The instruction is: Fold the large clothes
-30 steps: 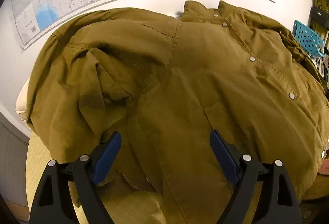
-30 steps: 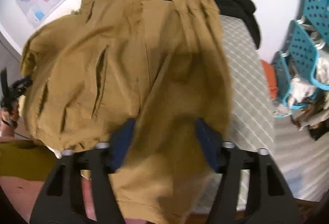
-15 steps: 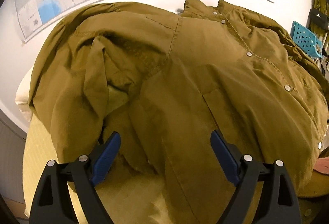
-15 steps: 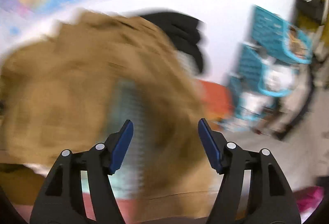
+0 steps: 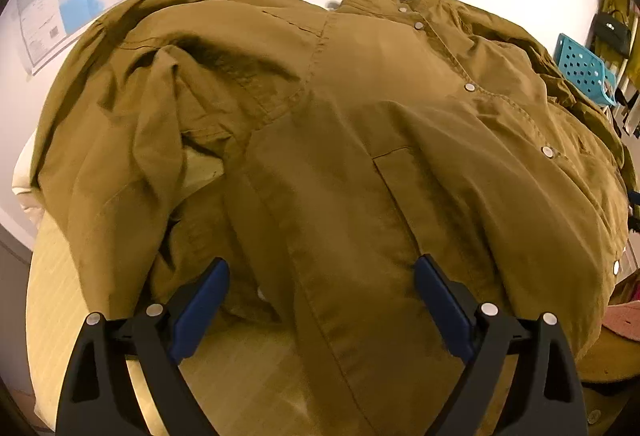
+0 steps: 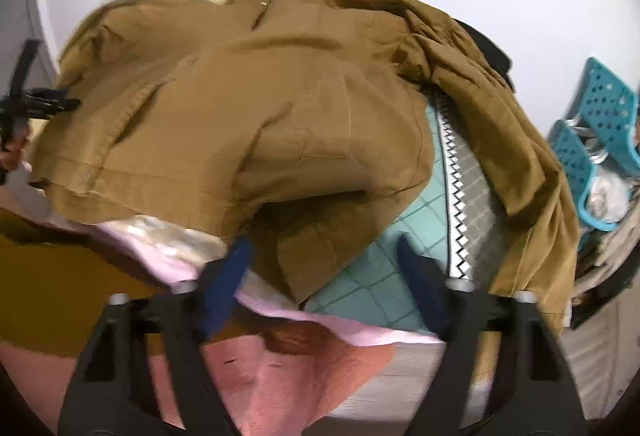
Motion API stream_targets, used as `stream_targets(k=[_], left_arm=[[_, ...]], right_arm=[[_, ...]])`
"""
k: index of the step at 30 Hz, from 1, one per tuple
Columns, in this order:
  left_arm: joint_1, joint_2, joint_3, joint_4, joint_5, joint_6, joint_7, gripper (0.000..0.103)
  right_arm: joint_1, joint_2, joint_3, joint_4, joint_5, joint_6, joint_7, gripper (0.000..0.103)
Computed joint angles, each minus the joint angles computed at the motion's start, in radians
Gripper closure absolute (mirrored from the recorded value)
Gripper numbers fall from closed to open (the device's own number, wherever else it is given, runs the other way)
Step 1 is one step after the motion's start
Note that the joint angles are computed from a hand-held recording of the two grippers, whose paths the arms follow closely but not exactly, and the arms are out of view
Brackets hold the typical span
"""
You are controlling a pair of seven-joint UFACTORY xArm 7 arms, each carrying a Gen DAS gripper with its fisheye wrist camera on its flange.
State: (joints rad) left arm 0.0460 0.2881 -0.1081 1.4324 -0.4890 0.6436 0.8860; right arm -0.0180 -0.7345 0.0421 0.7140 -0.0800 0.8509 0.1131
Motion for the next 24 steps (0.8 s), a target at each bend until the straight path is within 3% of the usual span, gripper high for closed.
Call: stream_targets(k=[3, 4, 5, 6, 8, 12, 17, 20, 22, 23, 24], left_arm=[[-0.002, 0.01, -0.004, 0.011, -0.002, 0.01, -0.005, 0.012], [-0.004, 0.012, -0.004, 0.011, 0.0, 0.007, -0.007, 0.012], [-0.003, 0.012, -0.004, 0.012, 0.0, 0.006, -0.007, 0.012], [-0.002, 0.014, -0.005, 0.014, -0.002, 0.009, -0.008, 0.012], [-0.002, 0.016, -0.006, 0.015, -0.005, 0.007, -0.007, 0.012], [0.0, 0.03, -0.001, 0.033, 0.002, 0.005, -0.033, 0.011], [0.002, 0.071, 0.002, 0.095, 0.029, 0.021, -0.082, 0.011], [-0.004, 0.081, 0.001, 0.112, 0.055, 0.009, -0.097, 0.011], [0.001, 0.085, -0.006, 0.129, 0.055, 0.018, -0.102, 0.011], [0.008, 0.086, -0.012, 0.135, 0.044, 0.017, -0.097, 0.011], [0.014, 0.087, -0.019, 0.143, 0.031, 0.017, -0.089, 0.011]], right_arm=[[-0.023, 0.011, 0.04, -0.025, -0.063, -0.026, 0.015, 0.051], [-0.018, -0.004, 0.037, -0.038, -0.065, -0.039, 0.015, 0.058], [-0.009, -0.014, 0.026, -0.043, -0.055, -0.045, 0.01, 0.088], [-0.008, -0.031, 0.017, -0.051, -0.045, -0.061, 0.016, 0.094], [-0.018, -0.083, -0.006, -0.067, -0.016, -0.095, 0.049, 0.097], [0.05, -0.281, -0.223, -0.142, 0.246, -0.176, 0.077, 0.097], [-0.02, -0.317, -0.276, -0.216, 0.321, -0.015, 0.121, 0.097], [-0.035, -0.308, -0.255, -0.222, 0.323, 0.041, 0.098, 0.091], [-0.027, -0.321, -0.25, -0.192, 0.328, 0.064, 0.066, 0.063], [-0.024, -0.32, -0.24, -0.166, 0.318, 0.06, 0.044, 0.039], [-0.033, -0.311, -0.218, -0.137, 0.293, 0.042, 0.026, 0.034]])
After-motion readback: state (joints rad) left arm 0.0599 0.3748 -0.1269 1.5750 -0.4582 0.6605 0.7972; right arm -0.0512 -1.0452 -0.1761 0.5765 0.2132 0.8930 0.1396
